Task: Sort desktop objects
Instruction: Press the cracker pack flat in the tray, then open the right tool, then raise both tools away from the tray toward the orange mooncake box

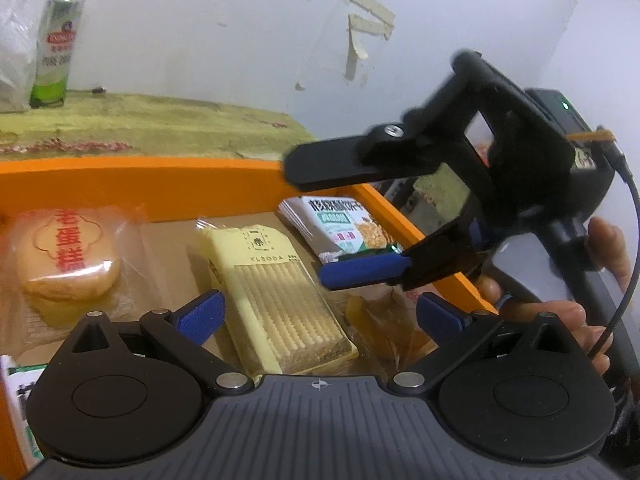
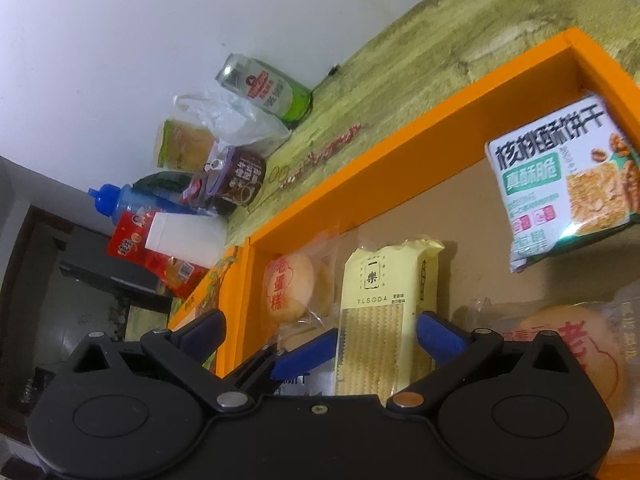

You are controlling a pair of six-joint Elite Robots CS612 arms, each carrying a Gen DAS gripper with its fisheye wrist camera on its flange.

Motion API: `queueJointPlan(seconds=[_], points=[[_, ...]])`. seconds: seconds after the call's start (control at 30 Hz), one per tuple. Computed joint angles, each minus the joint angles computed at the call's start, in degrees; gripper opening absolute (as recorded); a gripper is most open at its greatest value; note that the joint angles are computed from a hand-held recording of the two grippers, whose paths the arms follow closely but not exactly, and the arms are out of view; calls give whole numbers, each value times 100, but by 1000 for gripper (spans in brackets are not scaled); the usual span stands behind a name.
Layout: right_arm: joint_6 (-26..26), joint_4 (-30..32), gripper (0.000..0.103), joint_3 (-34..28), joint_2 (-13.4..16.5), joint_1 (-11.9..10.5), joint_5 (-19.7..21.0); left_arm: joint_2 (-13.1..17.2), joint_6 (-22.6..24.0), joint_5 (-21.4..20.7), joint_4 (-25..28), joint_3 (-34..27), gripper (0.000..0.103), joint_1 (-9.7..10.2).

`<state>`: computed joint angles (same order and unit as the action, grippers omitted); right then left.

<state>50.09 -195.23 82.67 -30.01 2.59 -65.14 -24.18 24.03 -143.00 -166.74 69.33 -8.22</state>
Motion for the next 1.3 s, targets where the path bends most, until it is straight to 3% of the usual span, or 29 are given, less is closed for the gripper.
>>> queueJointPlan(seconds=[0.1,0.23,0.33,0.43,0.53,0.6,0.7,0.8,0.87,0.93,0.97,1.07,1.2,1.3], points=[[19,-417,103,207,-76,26,-264,-23,-350,-51,-513,140,103,86],[-12,-1669,103,609,-144,82,-861,-28,-1204,36,-1842,384,103,291],[-475,-2683,103,1010,-224,292,-2166,-4,-2036,359,-3044,518,103,459],[-1201,-3204,103,1224,-220,578,-3643,8,-2626,991,-3942,687,103,558],[-1592,-2994,103,1311,-202,784,-4879,-39,-2641,1517,-3996,861,103,568],[-1458,-2656,102,1375,-223,828,-5248,-72,-2508,1676,-3824,938,102,535],[-1047,-2194,101,1497,-275,831,-5440,-127,-2292,2033,-3715,1073,98,441],[-730,-2118,98,1669,-319,784,-5285,-178,-2131,2305,-3667,1194,92,386],[-612,-2024,94,1704,-319,774,-5222,-209,-2145,2450,-3628,1253,83,366],[-533,-1876,87,1700,-314,784,-5198,-202,-2199,2519,-3532,1257,76,367],[-491,-1824,80,1696,-310,782,-5162,-194,-2234,2540,-3460,1245,67,368],[-346,-1686,67,1666,-307,766,-5023,-137,-2466,2492,-3432,1182,57,384],[-182,-1470,46,1630,-307,766,-4889,-120,-2486,2652,-3544,1186,52,346],[-126,-1436,40,1571,-272,764,-4832,-118,-2404,2759,-3605,1197,51,312]])
